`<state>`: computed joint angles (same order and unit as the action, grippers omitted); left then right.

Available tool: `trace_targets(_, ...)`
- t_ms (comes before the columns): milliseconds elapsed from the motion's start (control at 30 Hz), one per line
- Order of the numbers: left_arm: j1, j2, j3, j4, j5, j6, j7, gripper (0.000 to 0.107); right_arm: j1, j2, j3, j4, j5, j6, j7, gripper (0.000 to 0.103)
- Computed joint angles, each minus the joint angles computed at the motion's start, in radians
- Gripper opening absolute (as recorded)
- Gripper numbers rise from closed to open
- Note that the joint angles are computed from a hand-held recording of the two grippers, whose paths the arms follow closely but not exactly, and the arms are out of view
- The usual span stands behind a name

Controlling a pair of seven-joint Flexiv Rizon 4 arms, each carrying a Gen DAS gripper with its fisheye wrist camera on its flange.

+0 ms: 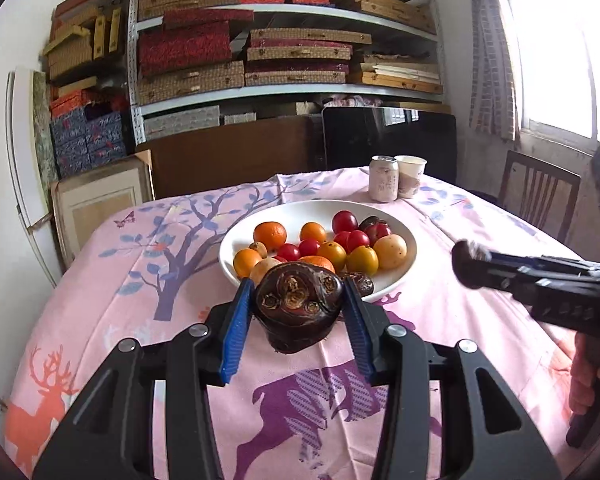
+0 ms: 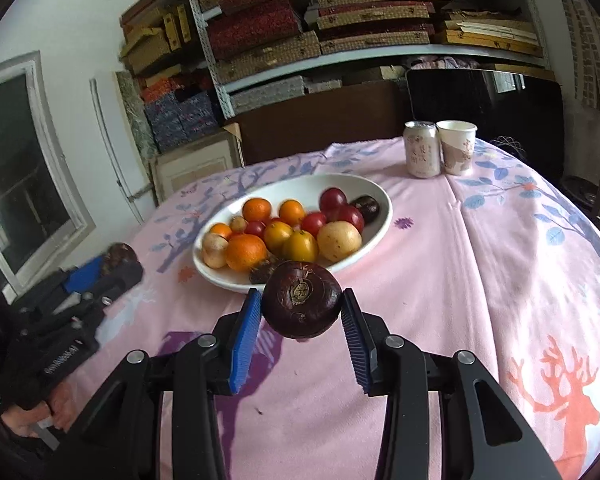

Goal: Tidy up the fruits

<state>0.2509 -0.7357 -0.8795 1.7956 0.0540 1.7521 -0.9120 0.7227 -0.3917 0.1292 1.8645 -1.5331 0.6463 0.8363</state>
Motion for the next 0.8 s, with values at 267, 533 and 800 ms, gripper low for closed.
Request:
trace_targets(267,-0.192,0.08,0.197,-0.134,-0.161,-0.104,-0.057,0.043,0.008,0.015,-0.006,-0.073,0.113,-0.08,-0.211,0.042)
trace_targets(533,-0.448,-0.04,0.47,-0.453,-0.272,-0.267,-0.163,0.043,-0.105,0.013,-0.033,-0.095,0.147,0.126,-0.232,0.028)
trace_targets(800,-0.406,-0.026,0.397,-0.388,-0.379,-0.253,0.007,0.043,0.01,-0.066,0.006,-0.089,0.371,-0.022,-0.499,0.093)
